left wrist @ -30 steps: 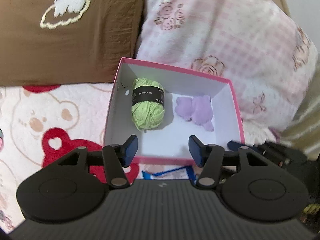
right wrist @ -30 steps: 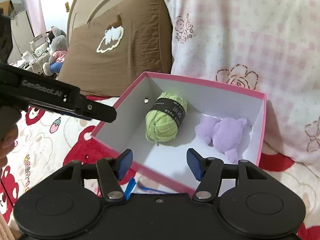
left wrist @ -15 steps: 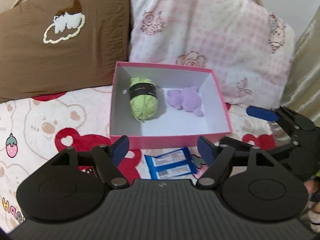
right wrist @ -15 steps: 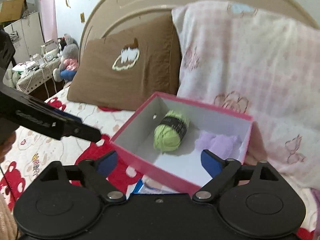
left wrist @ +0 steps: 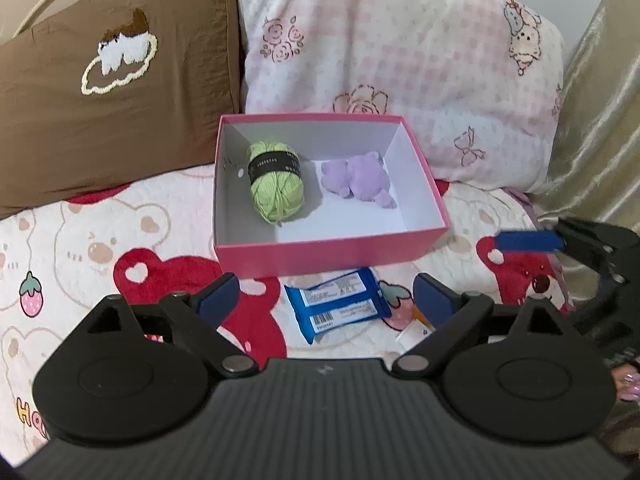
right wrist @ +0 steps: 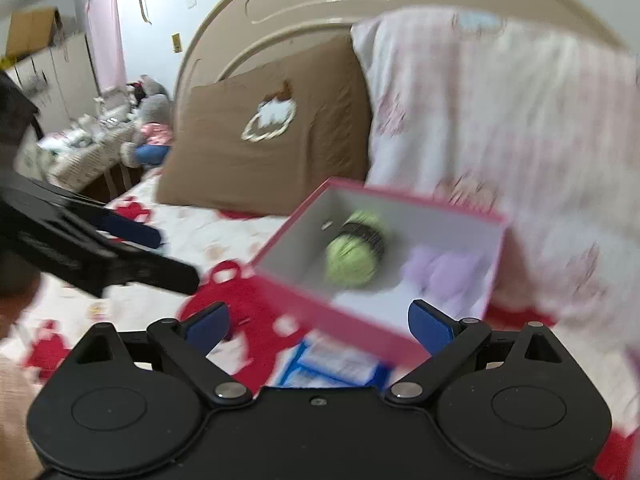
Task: Organize objects
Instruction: 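Raise the open right tool up out of the pink box, then move the right tool toward the clear plastic case of floss picks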
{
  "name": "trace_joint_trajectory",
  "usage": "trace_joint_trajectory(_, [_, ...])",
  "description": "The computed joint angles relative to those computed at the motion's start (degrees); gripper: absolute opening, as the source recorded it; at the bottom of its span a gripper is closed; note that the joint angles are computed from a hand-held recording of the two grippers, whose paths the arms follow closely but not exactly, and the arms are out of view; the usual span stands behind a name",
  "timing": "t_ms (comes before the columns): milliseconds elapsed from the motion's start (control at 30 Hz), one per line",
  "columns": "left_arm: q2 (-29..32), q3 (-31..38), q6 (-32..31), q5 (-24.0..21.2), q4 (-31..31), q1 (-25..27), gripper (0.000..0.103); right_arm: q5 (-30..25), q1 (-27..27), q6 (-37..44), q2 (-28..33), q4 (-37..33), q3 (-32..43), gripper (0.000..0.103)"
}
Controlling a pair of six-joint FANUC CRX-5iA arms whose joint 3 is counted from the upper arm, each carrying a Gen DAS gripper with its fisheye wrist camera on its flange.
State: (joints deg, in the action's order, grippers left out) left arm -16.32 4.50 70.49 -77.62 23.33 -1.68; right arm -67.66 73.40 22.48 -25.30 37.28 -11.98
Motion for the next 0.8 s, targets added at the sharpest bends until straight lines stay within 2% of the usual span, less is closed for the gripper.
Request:
trace_joint_trajectory(167, [-1.1, -3.0, -0.4, -0.4, 0.9, 0.3, 0.095, -1.5, 4.7, -4.1, -2.9, -0.4, -1.9, 0.098])
trace_joint_trajectory(367, [-1.3, -5.9, -3.4, -3.0, 3.4, 1.4, 0.095, -7.8, 10.5, -9.0, -3.2, 1.7, -3.4, 0.098])
trace_joint_trajectory(567, [-2.5, -7.7, -3.3, -3.5, 2.2, 1.3, 0.095, -12.6, 16.7, -17.1, -4.2, 3.2, -4.5, 0.098])
trace_joint_trajectory(800, [-4.3, -12.1, -3.9, -1.6, 2.2, -0.1, 0.093, -12.5, 18.0, -24.6, -5.4, 1.4, -7.8, 0.098])
